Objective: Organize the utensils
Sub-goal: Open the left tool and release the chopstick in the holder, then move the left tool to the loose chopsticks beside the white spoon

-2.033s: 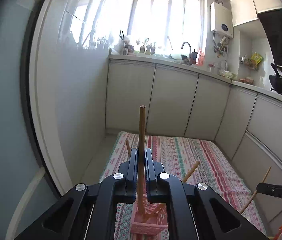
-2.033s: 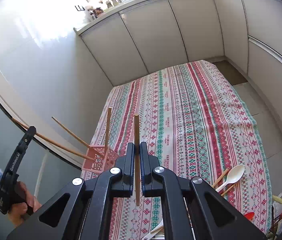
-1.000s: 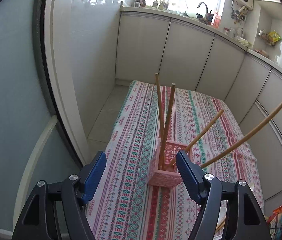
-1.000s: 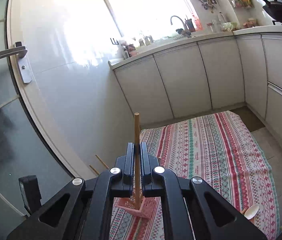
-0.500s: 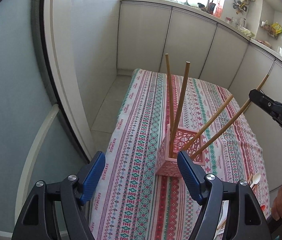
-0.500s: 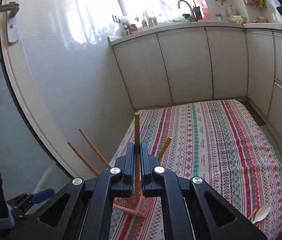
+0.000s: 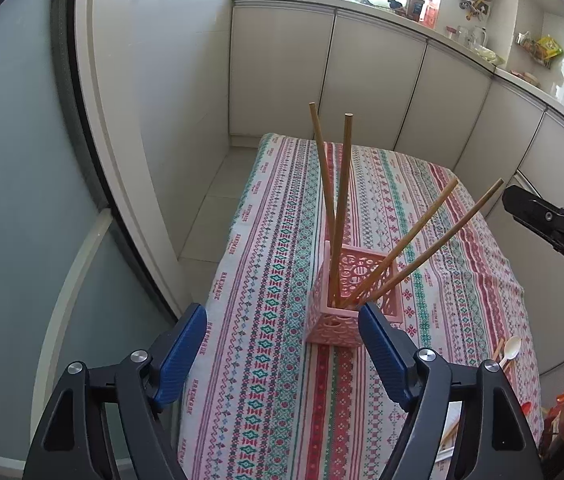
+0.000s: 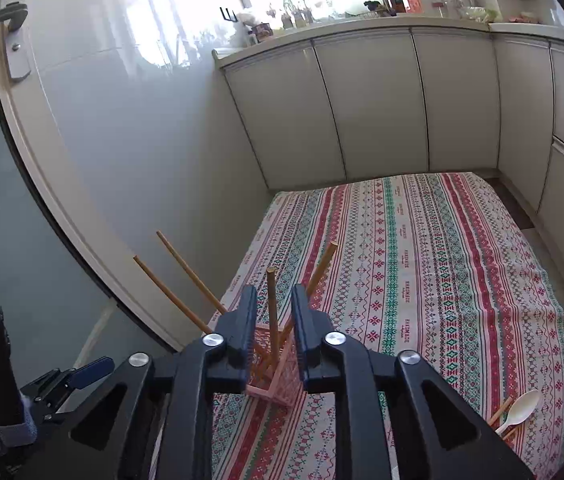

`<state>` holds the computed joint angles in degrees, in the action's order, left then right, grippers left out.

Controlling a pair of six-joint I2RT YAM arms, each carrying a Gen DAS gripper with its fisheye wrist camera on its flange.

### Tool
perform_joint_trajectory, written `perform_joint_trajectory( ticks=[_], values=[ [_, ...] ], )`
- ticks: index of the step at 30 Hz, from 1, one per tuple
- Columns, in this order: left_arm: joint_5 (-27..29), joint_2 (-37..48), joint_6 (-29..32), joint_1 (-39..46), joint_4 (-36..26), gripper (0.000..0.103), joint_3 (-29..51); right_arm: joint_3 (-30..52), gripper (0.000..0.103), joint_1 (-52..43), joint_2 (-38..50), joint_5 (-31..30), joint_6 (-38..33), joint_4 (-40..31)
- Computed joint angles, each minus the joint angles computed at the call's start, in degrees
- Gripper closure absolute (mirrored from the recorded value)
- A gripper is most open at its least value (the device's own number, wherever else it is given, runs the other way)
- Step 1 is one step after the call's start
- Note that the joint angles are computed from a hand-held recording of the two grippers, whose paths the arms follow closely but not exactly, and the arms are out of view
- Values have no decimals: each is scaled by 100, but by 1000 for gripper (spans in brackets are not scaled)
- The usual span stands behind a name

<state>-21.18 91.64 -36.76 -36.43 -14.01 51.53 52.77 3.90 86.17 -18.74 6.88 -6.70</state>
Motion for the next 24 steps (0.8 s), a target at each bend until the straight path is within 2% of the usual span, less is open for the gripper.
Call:
perform_joint_trajectory(
  ticks=[2, 8, 9, 11, 15, 19, 24],
  values=[
    [33, -14, -10, -51, -26, 22, 13, 13, 67, -151, -199, -48, -131, -347],
    [394, 152, -25, -226, -153, 19, 178, 127, 65, -805, -573, -91, -729, -1557],
    [475, 206, -31, -264, -186, 19, 219, 150, 64, -972, -587, -158, -840, -1745],
    [635, 318, -44, -351, -220, 19, 292, 212, 55, -1328, -562, -250, -1079, -2122],
    [781, 574, -8, -552, -364, 19, 507, 332, 51, -2011, -363, -227, -1537, -2755],
    [685, 904, 36, -889, -502, 19, 770, 423, 50, -2507, 78, 68, -1975, -3105],
    [933, 1422, 50, -1176, -567, 19, 1184, 508, 50, -3032, 653, 398, -2335, -3277]
  ],
)
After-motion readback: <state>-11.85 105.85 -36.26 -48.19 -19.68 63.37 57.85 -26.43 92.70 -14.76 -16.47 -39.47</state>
